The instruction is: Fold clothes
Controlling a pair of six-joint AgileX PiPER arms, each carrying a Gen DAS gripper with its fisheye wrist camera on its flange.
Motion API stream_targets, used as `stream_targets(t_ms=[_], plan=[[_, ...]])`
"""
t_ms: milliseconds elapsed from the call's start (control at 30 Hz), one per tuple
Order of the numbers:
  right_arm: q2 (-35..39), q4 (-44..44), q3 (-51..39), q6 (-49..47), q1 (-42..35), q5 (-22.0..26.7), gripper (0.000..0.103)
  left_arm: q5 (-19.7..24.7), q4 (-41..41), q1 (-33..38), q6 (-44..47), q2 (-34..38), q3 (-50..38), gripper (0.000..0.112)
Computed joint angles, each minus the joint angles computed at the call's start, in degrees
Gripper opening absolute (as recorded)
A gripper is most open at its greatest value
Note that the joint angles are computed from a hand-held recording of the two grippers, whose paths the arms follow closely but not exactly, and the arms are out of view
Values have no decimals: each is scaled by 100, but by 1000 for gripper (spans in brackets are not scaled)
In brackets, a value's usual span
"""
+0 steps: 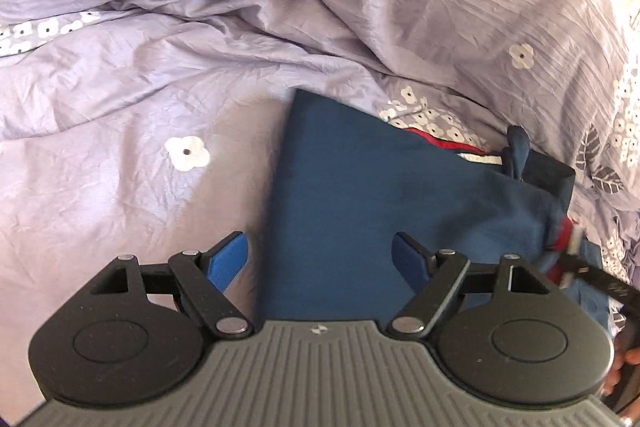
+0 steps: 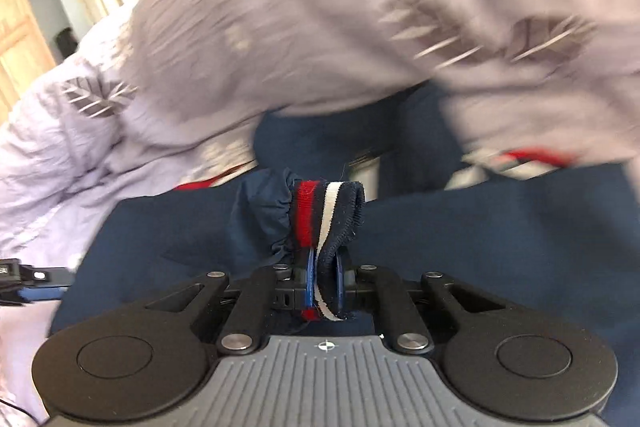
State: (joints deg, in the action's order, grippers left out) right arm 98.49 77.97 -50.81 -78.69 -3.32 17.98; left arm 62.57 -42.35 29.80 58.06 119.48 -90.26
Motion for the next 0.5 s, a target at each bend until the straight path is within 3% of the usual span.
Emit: stream_targets(t_ms=[100, 200, 333, 500], plan=[[-191, -725, -2, 516, -799, 262, 12, -50, -20, -98, 138, -103, 225, 80], [-392, -955, 94, 484, -1248, 51, 12, -149, -20, -233, 186, -232, 503, 80], [-342, -2471, -96, 1495, -1516, -51, 13, -480, -19, -428, 477, -508, 1043, 80], [-345, -2433, 210, 1268, -1358, -716, 15, -892, 14, -632, 729, -765, 1612, 80]])
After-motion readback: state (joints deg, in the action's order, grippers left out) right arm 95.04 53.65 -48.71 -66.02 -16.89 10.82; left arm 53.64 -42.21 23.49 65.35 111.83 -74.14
